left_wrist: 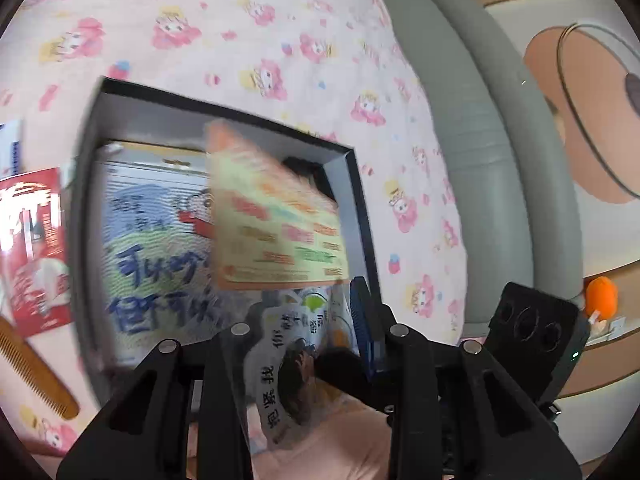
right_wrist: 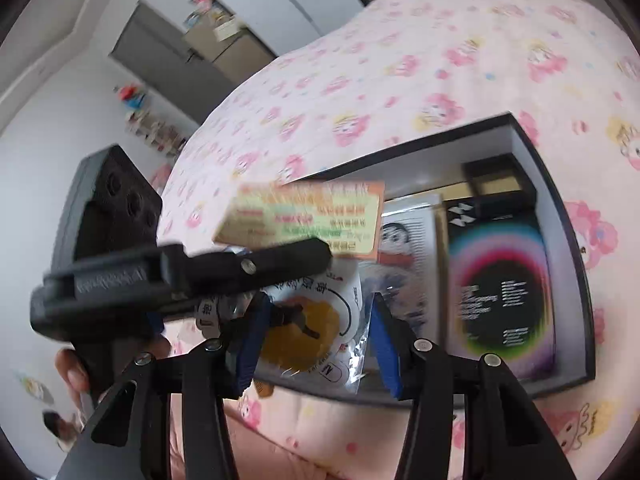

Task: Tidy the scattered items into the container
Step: 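Carry the sticker card over the shoebox with both tools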

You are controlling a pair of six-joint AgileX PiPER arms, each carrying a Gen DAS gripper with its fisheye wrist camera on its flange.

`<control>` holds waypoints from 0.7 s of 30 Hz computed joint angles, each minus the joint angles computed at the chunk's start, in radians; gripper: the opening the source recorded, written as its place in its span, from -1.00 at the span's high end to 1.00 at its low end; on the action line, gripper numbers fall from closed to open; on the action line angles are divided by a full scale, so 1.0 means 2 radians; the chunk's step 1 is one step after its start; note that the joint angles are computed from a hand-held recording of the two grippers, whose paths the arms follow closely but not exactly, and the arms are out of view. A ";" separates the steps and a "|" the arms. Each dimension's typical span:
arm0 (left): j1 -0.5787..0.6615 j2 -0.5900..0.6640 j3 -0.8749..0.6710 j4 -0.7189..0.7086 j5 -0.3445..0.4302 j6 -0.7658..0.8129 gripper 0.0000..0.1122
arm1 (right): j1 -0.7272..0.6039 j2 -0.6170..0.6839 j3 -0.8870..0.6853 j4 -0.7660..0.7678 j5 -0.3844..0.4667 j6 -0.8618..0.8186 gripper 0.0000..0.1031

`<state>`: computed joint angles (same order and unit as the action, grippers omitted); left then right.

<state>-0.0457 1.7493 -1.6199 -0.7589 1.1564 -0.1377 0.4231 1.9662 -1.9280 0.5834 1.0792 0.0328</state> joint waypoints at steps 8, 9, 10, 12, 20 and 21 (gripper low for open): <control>-0.037 0.065 -0.021 0.007 -0.029 -0.010 0.47 | 0.019 0.041 0.020 -0.027 -0.048 0.035 0.12; -0.038 0.069 -0.018 0.006 -0.034 -0.010 0.47 | 0.019 0.046 0.017 -0.032 -0.045 0.040 0.12; -0.039 0.072 -0.016 0.006 -0.036 -0.011 0.47 | 0.019 0.051 0.013 -0.037 -0.043 0.046 0.12; -0.042 0.069 -0.008 0.018 -0.040 -0.026 0.47 | 0.023 0.056 0.007 -0.052 -0.041 0.057 0.12; -0.058 0.079 -0.037 0.129 -0.005 -0.121 0.44 | 0.046 0.101 -0.060 -0.158 -0.015 0.159 0.12; -0.061 0.071 -0.033 0.144 -0.005 -0.128 0.44 | 0.049 0.105 -0.065 -0.162 -0.015 0.164 0.12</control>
<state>-0.1670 1.8912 -1.6868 -0.4709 1.1470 -0.3934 0.5209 2.1760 -2.0583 0.2591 1.0498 0.3605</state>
